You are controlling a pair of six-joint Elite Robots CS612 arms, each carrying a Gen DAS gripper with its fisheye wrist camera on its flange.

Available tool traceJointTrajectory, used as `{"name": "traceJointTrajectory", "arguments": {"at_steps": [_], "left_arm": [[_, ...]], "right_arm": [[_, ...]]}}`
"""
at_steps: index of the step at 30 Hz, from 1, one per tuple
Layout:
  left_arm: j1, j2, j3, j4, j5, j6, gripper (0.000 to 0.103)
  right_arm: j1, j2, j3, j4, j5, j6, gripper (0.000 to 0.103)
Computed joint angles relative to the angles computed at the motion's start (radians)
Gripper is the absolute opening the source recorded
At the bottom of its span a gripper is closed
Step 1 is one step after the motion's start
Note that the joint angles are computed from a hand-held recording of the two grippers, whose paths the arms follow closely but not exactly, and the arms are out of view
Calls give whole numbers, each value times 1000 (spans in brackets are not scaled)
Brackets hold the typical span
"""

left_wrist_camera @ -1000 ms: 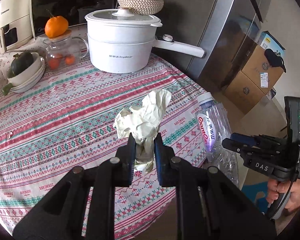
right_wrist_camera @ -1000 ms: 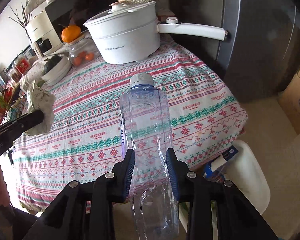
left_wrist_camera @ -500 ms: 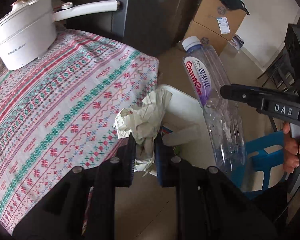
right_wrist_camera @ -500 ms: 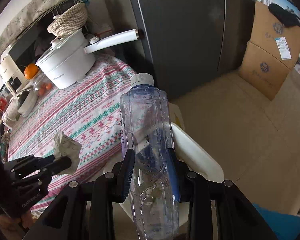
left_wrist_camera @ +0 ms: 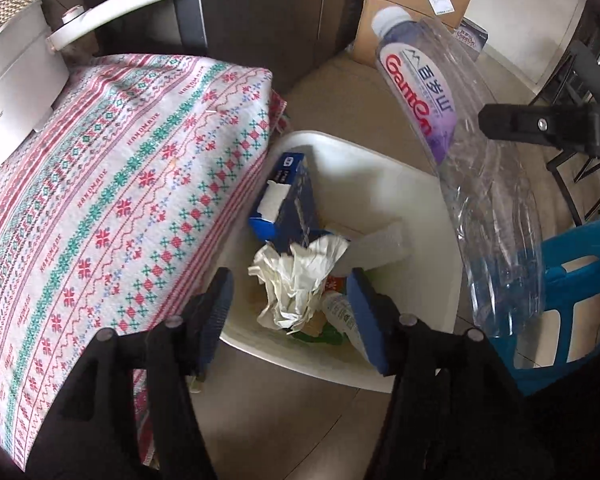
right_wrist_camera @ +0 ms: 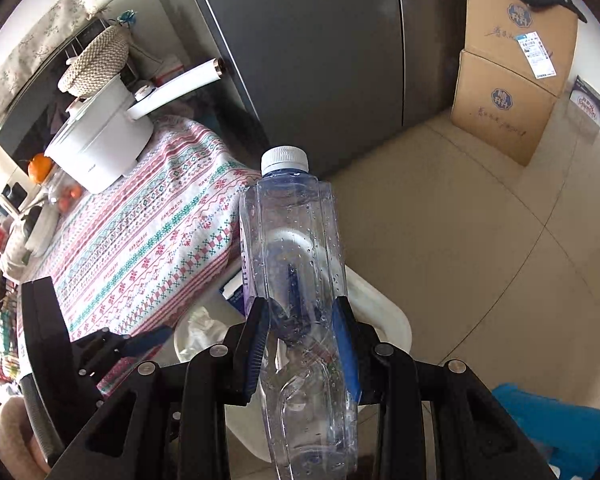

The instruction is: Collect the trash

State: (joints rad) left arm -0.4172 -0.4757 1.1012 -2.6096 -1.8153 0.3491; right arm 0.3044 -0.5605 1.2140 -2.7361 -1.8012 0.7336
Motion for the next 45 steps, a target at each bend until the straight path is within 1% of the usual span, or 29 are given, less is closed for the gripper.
{"name": "traceJointTrajectory", "arguments": {"at_steps": [1, 3, 4, 6, 9, 14, 15, 16, 17, 18, 19, 20, 24, 28, 31, 34, 36, 39, 40, 43, 45], "left_arm": [[5, -1, -3, -2, -5, -18, 68], [14, -3, -7, -10, -5, -62, 74], [15, -4, -7, -17, 10, -86, 77], [19, -10, -2, -27, 34, -125, 80], [27, -20, 15, -53, 41, -165, 85], [35, -35, 47, -102, 56, -194, 92], [36, -37, 51, -111, 61, -198, 94], [38, -39, 56, -120, 62, -202, 96], [39, -41, 61, -128, 66, -205, 97], [39, -45, 68, -135, 75, -209, 99], [39, -48, 74, -138, 87, -213, 101], [37, -52, 81, -141, 102, -217, 101], [40, -73, 117, -172, 128, -232, 102], [48, -102, 178, -265, 148, -267, 102], [54, -124, 228, -336, 163, -285, 102], [61, -145, 272, -377, 163, -303, 102], [64, -158, 301, -403, 185, -320, 102], [67, -177, 351, -454, 222, -334, 102], [69, -183, 366, -471, 230, -336, 102], [77, -201, 408, -515, 234, -344, 102], [84, -215, 430, -521, 223, -353, 102]], "right_arm": [[-1, -2, 4, -6, 0, 4, 34], [-2, -7, 20, -24, -3, 10, 34], [-1, -6, 19, -26, -9, 12, 34], [2, -1, 15, -32, -23, 12, 34], [6, 14, -2, -43, -43, -3, 34], [9, 38, -27, -76, -43, -32, 35], [9, 42, -29, -92, -45, -38, 40], [10, 44, -30, -99, -48, -41, 48], [11, 44, -28, -108, -54, -36, 65], [12, 43, -22, -127, -64, -27, 73], [14, 40, -13, -150, -72, -16, 73], [15, 36, -5, -163, -73, -6, 73], [25, 14, 14, -155, -100, 29, 75], [45, -13, 45, -174, -132, 52, 81], [69, -31, 66, -174, -174, 44, 83], [94, -43, 83, -185, -221, 36, 85], [111, -47, 91, -192, -260, 38, 86], [142, -45, 91, -171, -351, 53, 87], [153, -45, 92, -171, -370, 51, 87], [176, -40, 87, -176, -405, 33, 88], [192, -36, 80, -177, -430, 9, 89]]}}
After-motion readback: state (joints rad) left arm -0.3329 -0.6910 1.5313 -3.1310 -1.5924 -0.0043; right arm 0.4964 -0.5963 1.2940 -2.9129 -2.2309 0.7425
